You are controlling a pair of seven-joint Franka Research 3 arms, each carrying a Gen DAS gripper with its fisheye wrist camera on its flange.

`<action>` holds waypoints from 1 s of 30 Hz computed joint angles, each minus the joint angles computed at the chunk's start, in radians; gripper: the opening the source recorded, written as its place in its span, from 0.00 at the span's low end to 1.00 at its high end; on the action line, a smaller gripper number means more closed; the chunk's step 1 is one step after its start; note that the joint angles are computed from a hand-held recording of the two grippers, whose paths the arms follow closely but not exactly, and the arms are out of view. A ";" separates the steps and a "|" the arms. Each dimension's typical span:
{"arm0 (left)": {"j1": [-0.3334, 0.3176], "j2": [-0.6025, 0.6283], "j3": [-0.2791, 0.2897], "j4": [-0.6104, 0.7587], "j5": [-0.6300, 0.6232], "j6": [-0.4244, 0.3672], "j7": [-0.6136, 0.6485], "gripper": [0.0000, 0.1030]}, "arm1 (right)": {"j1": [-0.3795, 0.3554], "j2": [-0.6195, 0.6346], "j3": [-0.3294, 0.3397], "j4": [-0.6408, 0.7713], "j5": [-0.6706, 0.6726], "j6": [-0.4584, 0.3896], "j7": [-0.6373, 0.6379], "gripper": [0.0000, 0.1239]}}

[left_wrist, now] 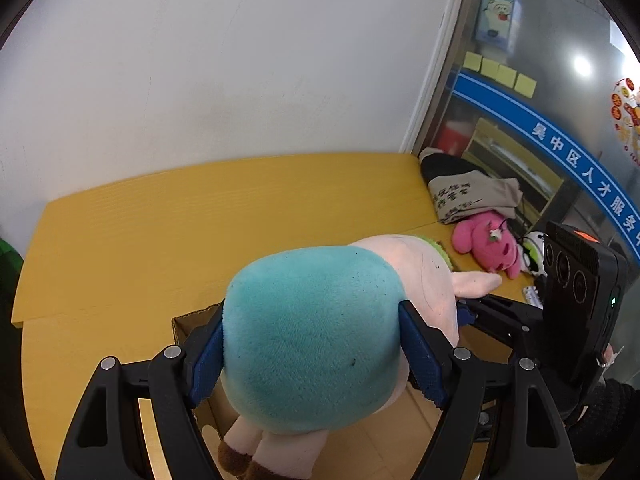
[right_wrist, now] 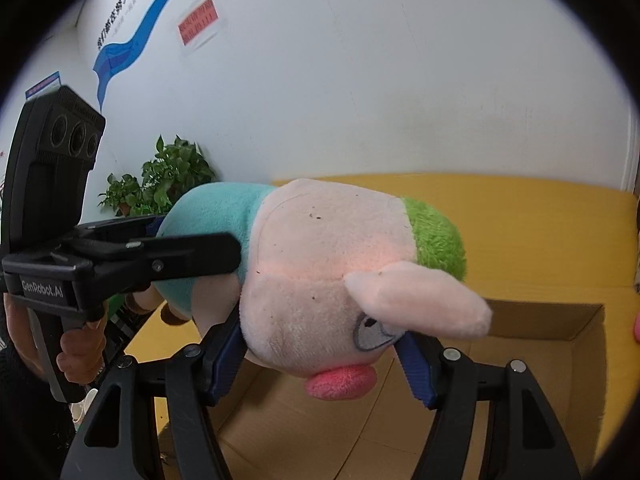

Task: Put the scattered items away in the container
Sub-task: 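Carry the plush pig over the box and open the left gripper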

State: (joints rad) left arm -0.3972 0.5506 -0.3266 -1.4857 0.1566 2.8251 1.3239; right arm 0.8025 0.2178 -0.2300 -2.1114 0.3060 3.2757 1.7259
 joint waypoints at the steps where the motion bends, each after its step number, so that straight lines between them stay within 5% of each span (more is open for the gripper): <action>1: -0.005 0.024 0.004 0.028 0.000 -0.017 -0.002 0.80 | -0.078 0.006 0.079 -0.014 0.005 0.013 -0.007 0.54; 5: -0.006 0.104 0.007 0.094 -0.010 -0.063 0.008 0.80 | -0.342 0.085 0.337 0.024 0.029 0.014 -0.027 0.54; 10: -0.028 0.229 0.023 0.237 -0.023 -0.161 0.011 0.80 | -0.449 0.194 0.433 0.092 0.051 -0.020 -0.041 0.54; 15: -0.065 0.308 0.073 0.330 -0.004 -0.239 -0.030 0.80 | -0.466 0.287 0.446 0.169 0.067 -0.077 -0.047 0.54; 20: -0.049 0.286 0.085 0.256 -0.010 -0.142 -0.126 0.90 | -0.525 0.321 0.509 0.189 0.091 -0.055 -0.086 0.62; 24: -0.078 0.197 0.156 0.131 0.056 -0.064 -0.260 0.92 | -0.521 0.348 0.512 0.254 0.096 -0.102 -0.100 0.71; 27: -0.110 0.103 0.216 0.023 0.150 -0.019 -0.373 0.92 | -0.418 0.289 0.398 0.202 0.088 -0.076 -0.075 0.71; 30: -0.131 -0.035 0.258 -0.143 0.254 0.051 -0.474 0.92 | -0.376 0.201 0.361 0.130 0.069 -0.048 -0.082 0.71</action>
State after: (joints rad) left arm -0.5280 0.5154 -0.0687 -1.6289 0.4104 2.8760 0.8498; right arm 0.4263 0.4187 0.1310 -1.9815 0.3754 3.2275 1.6441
